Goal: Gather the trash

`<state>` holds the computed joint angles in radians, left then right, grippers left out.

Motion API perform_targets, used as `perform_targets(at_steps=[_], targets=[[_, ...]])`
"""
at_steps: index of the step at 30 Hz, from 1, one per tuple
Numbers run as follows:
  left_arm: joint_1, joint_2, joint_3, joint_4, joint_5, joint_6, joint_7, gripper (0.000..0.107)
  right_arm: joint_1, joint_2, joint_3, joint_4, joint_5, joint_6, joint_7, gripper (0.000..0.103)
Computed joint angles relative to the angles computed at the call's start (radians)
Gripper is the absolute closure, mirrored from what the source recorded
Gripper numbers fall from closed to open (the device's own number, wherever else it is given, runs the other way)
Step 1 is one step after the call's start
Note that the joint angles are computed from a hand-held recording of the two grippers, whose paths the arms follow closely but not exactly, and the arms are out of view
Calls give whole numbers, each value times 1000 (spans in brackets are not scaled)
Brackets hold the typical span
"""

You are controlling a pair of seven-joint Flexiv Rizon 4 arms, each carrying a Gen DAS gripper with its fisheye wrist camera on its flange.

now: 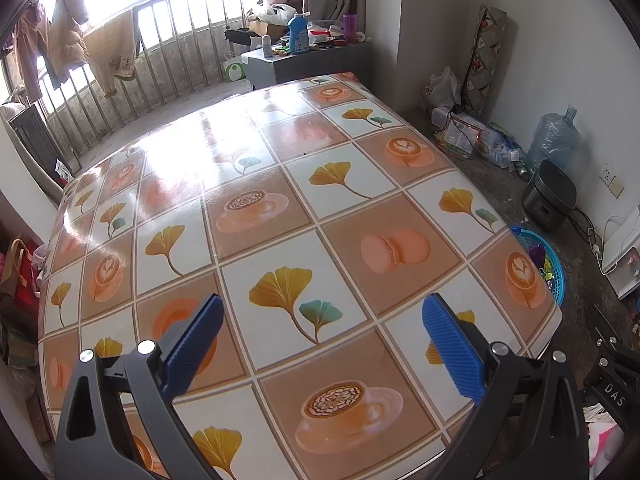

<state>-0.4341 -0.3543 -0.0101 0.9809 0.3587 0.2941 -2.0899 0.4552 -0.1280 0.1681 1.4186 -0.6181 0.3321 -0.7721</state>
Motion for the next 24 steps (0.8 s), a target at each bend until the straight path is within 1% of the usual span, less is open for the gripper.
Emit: perform_targets(at_steps=[24], targets=[[-1, 2, 0, -3, 6, 2, 4, 9, 8, -7, -2, -15, -5, -1, 10, 8]])
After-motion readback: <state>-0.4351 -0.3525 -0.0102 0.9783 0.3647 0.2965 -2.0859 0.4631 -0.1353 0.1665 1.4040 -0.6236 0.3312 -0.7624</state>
